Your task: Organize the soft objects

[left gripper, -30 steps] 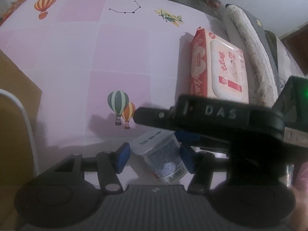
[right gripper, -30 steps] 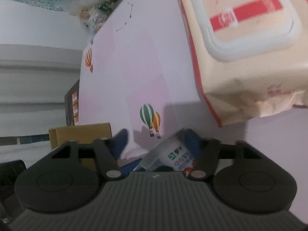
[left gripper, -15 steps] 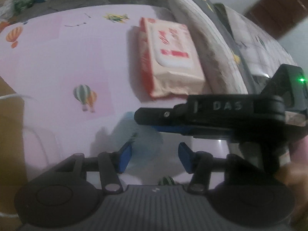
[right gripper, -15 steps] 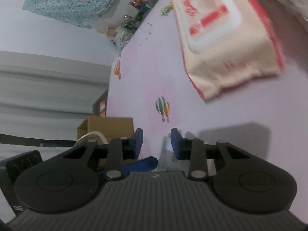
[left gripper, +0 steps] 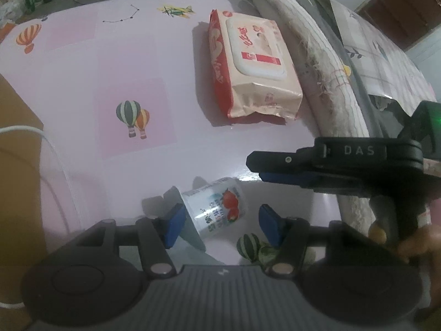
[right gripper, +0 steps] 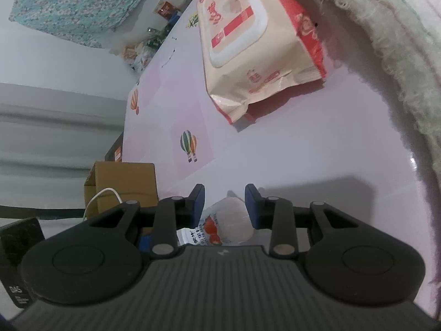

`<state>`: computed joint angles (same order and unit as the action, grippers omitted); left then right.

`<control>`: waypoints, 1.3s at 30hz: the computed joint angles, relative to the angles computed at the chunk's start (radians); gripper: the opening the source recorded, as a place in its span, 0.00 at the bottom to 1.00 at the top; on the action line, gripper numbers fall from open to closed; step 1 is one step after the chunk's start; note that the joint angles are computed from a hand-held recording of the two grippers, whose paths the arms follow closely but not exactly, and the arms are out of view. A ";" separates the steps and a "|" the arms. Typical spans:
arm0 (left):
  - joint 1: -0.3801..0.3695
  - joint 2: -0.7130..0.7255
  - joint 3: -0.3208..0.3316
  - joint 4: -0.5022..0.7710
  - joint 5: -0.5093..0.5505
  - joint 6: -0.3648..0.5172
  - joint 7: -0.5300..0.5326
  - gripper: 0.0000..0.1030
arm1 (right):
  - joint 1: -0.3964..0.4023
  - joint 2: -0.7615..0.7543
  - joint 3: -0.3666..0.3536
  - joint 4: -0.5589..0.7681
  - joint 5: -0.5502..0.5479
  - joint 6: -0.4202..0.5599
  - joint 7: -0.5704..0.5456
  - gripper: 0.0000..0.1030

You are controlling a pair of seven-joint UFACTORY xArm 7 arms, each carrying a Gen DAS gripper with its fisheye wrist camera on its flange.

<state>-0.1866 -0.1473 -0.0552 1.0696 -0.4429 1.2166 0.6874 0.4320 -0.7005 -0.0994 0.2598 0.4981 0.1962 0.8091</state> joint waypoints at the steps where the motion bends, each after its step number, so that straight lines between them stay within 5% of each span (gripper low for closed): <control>1: 0.000 0.000 0.001 0.002 -0.008 0.007 -0.003 0.58 | -0.004 -0.007 0.002 -0.003 -0.002 0.004 0.002 0.32; 12: -0.022 -0.048 0.000 -0.014 -0.100 0.050 -0.007 0.57 | 0.085 -0.022 -0.048 -0.060 0.056 -0.078 0.022 0.32; 22: -0.056 -0.106 -0.004 -0.067 -0.134 0.047 0.028 0.57 | -0.074 -0.216 0.066 -0.162 -0.038 0.023 0.160 0.31; 29: -0.061 -0.120 -0.006 -0.075 -0.070 -0.022 0.042 0.72 | -0.155 -0.407 0.115 -0.249 -0.101 0.075 0.298 0.38; 39: -0.090 -0.067 -0.042 -0.094 0.003 -0.074 0.029 0.73 | -0.013 -0.234 -0.009 -0.202 -0.145 -0.056 0.241 0.46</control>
<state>-0.2765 -0.2142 -0.0969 0.9758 -0.4398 1.1423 0.7168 0.4186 -0.9346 -0.1080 0.0576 0.3530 0.1401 1.0497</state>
